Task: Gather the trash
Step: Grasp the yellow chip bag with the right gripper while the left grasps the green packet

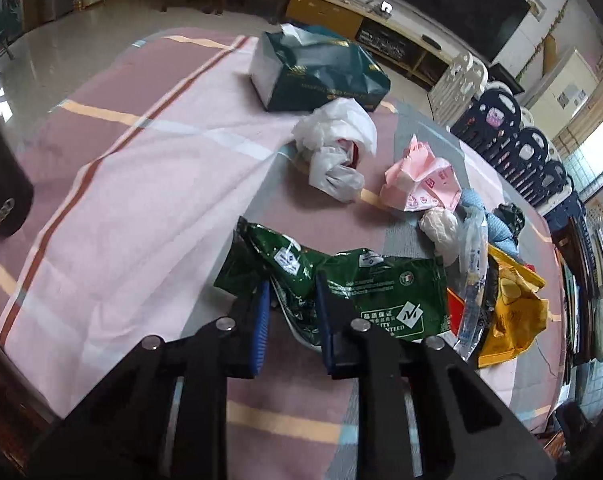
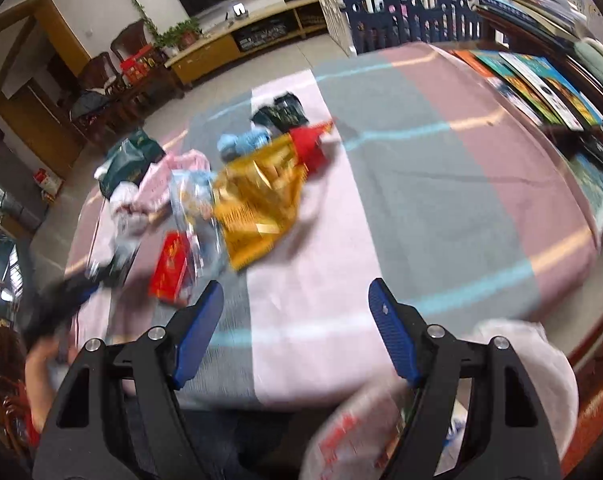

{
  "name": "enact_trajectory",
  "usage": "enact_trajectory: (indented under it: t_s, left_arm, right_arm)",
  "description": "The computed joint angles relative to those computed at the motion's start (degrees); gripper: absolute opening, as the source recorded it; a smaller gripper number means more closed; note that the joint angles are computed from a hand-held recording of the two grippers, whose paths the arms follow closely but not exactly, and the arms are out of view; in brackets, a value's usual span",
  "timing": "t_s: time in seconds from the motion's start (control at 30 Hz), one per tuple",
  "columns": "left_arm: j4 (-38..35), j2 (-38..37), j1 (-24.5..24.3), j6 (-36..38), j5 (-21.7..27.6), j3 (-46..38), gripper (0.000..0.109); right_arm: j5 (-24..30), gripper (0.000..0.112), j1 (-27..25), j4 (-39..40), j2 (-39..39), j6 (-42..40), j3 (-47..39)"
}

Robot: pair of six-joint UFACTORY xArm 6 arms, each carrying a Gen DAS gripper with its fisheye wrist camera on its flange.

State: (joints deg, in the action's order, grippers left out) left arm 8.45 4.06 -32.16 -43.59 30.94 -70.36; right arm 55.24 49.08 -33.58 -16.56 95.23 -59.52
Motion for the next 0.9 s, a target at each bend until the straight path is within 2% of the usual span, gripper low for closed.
enact_trajectory:
  t_s: [0.03,0.1,0.2,0.27,0.33,0.4,0.47,0.53,0.6,0.73,0.9]
  left_arm:
    - [2.78,-4.09,0.66,-4.02,-3.43,4.6,0.022]
    - [9.68,-9.99,1.51,-10.66,-4.35,10.25,0.022]
    - [8.99,-14.07,2.38,-9.36,-4.36,14.54,0.022]
    - [8.32,-15.77,3.06,-8.62,-6.86,17.63,0.022]
    - [3.28,-15.73,3.61,-5.41,-8.81,18.93,0.022]
    - [0.12,-15.57,3.22,-2.66,-10.55,19.43,0.022]
    - [6.4,-14.58,2.59,-6.08,-9.92,18.12,0.022]
    - [9.88,-14.02,1.87,-7.08,-9.34,17.19,0.023]
    - [9.03,-13.82,1.78,-6.37,-9.71,17.18,0.023]
    - [6.37,-14.09,2.33,-5.93,-9.85,17.86,0.023]
    - [6.85,-13.89,2.15,-5.81,-9.57,17.49,0.023]
  right_arm:
    - [-0.27,0.076,-1.02,-1.3,1.71,-0.5,-1.33]
    - [1.03,0.082,-3.02,-4.39,6.96,-2.93,-6.03]
    - [4.13,0.083,-5.16,-6.41,14.33,-10.61,-13.48]
    - [7.06,0.083,-6.34,-5.71,19.3,-17.95,-18.85]
    - [9.49,0.083,-7.05,-4.58,22.92,-22.89,-22.75]
    - [7.97,0.083,-7.93,-2.09,23.84,-25.84,-23.05]
    - [6.95,0.069,-8.06,0.23,24.01,-26.72,-22.59]
    - [7.81,0.033,-7.41,2.12,25.0,-28.98,-23.23]
    - [7.92,0.02,-6.45,3.09,25.66,-29.82,-23.45]
    - [6.63,0.007,-3.86,2.6,23.52,-26.88,-21.12]
    - [7.44,0.006,1.53,-0.85,18.33,-19.08,-17.05]
